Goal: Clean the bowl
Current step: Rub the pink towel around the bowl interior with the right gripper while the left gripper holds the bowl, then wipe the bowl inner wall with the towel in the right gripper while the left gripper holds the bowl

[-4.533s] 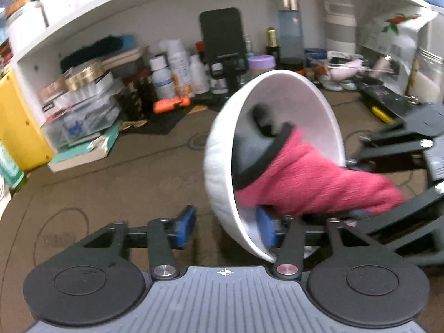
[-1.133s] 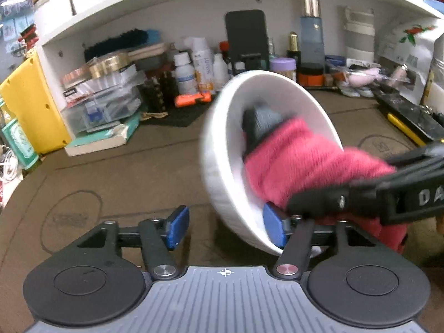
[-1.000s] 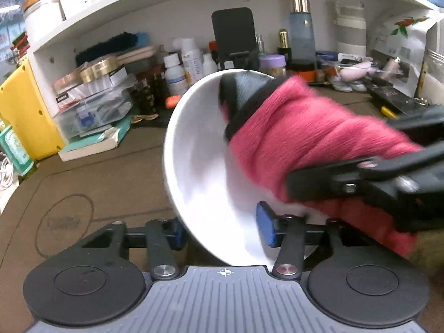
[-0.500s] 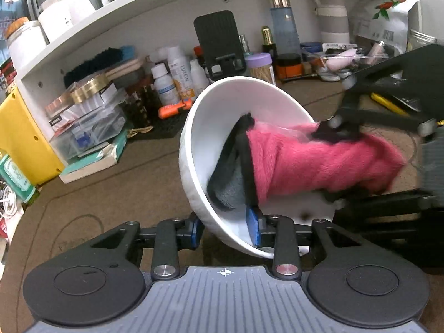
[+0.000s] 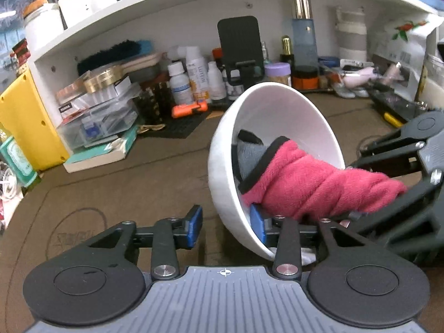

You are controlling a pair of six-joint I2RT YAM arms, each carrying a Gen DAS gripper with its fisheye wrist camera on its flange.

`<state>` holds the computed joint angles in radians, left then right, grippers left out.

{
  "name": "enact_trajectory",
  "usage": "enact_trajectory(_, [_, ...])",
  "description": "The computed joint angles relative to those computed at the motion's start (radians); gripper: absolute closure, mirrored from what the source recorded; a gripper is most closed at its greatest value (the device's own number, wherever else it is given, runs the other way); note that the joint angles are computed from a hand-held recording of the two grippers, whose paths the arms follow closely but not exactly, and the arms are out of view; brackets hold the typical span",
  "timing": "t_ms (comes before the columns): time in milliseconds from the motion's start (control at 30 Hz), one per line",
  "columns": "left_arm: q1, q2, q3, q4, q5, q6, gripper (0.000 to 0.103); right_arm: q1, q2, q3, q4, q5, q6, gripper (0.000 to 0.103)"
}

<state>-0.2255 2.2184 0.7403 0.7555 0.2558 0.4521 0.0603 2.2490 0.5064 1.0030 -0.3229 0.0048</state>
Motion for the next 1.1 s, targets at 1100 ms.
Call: enact_trajectory(1100, [-0.031,-0.009,0.027,-0.079,-0.005,0.051,0.07,0.243,0.032,0.055,0.057,0.541,-0.508,0.063])
